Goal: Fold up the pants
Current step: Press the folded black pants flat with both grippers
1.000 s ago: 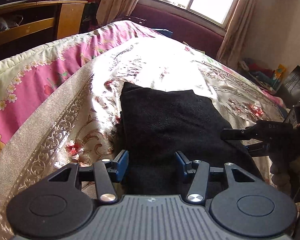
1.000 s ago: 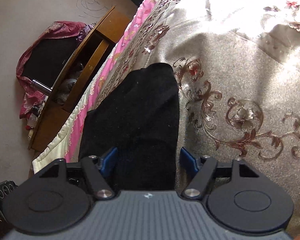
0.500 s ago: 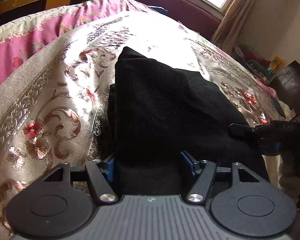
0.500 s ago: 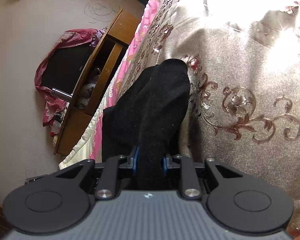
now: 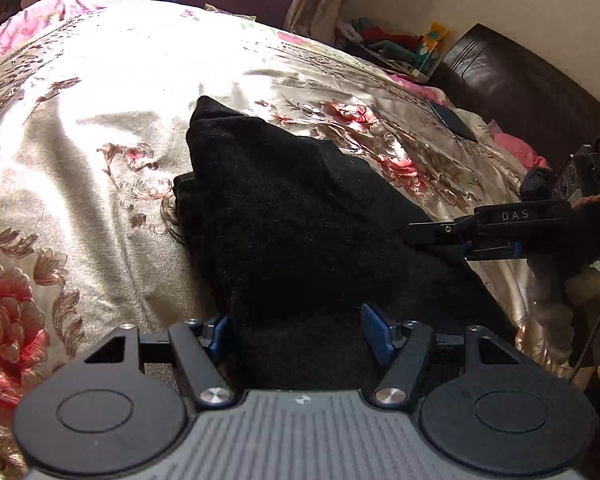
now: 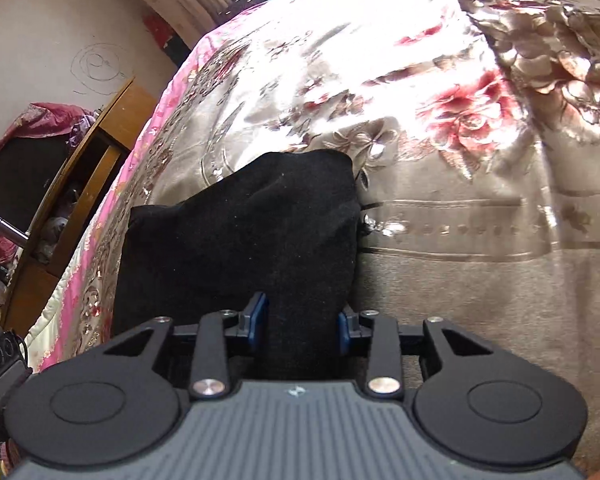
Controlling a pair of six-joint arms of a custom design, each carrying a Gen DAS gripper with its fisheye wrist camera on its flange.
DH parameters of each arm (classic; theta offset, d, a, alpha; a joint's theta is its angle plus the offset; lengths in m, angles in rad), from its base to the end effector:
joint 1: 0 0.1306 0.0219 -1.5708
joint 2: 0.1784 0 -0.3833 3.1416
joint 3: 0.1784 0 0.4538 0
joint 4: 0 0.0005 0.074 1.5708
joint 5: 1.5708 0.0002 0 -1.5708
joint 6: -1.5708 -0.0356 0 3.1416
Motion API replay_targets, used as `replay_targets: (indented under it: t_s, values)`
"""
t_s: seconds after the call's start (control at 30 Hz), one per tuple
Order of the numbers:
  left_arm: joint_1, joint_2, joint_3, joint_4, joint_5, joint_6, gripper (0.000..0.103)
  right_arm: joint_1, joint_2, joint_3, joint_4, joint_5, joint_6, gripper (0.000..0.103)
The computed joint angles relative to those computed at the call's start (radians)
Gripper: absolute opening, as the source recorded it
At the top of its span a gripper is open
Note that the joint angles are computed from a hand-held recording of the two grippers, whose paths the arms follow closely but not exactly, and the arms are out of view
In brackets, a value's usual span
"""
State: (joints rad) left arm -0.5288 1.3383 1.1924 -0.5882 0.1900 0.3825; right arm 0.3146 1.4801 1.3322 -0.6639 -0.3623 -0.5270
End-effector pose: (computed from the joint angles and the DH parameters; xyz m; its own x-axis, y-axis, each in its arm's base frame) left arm 0.4548 -0.2741 0.3742 -0.7667 0.0235 -0.6416 0.3561 0.8471 -0.3945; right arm 0.5459 0.1904 0.3676 -0.8585 0.2152 -0.4655 -0.1036 0.8162 0.5684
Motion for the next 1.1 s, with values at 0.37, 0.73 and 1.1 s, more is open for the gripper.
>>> replay_targets:
  t_s: [0.37,0.73,1.1]
  values:
    - [-0.073,0.104,0.131,0.193,-0.424,-0.187,0.074,0.080,-0.041,-0.096,0.388,0.339,-0.005,0.037]
    - [-0.056,0.229,0.126,0.287,-0.426,-0.191,0.078,0.066,0.046,-0.125,0.478,0.324,0.022,0.026]
    - [-0.126,0.042,0.028,0.134,-0.516,-0.102,0.076,0.122,-0.165,-0.218,0.317,0.395,0.048,0.036]
